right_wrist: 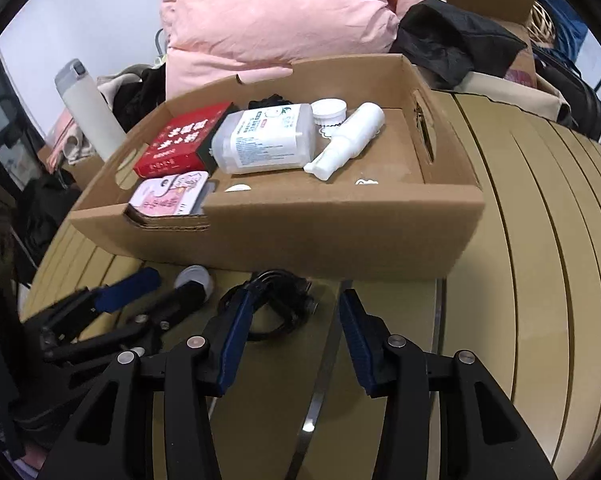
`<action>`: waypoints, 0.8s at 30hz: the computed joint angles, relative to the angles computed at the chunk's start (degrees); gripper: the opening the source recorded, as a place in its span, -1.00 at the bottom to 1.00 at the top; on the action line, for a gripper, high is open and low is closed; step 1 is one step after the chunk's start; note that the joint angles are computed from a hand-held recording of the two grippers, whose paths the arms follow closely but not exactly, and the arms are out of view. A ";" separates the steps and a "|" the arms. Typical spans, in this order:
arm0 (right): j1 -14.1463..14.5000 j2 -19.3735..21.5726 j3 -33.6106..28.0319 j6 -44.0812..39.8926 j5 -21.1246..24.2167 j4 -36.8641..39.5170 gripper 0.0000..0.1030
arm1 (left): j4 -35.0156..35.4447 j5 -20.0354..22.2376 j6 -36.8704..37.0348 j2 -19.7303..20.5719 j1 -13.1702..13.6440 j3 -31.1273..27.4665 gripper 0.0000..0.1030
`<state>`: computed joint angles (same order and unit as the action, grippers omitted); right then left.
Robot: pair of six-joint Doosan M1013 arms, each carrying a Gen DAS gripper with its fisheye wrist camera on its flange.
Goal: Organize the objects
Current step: 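Grasp the white lid with the left tool while the right tool grasps the black cable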
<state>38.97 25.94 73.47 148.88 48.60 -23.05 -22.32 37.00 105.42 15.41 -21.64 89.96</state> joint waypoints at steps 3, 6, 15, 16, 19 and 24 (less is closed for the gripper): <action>-0.54 0.02 0.55 -0.99 -1.25 1.77 -0.18 | -3.80 1.21 4.17 0.23 0.34 -0.23 -0.17; -0.16 0.24 0.36 -0.74 -0.41 0.32 -0.33 | -1.28 0.09 3.75 0.13 -0.57 -0.02 -0.36; 0.60 -0.62 0.85 -0.73 0.24 -0.36 -0.65 | 1.84 2.85 3.82 -1.47 -1.20 0.16 -0.51; 0.71 -1.06 1.26 -0.40 0.23 -0.23 -0.66 | 1.01 3.25 3.96 -2.05 -0.87 0.29 -0.51; 1.38 -2.86 2.69 0.86 0.67 -0.40 -0.68 | -1.23 4.26 3.97 -4.27 0.25 0.66 -0.51; 3.74 -6.78 5.05 3.80 2.70 -3.60 -0.68 | -2.66 4.68 3.48 -8.81 1.71 1.57 -0.51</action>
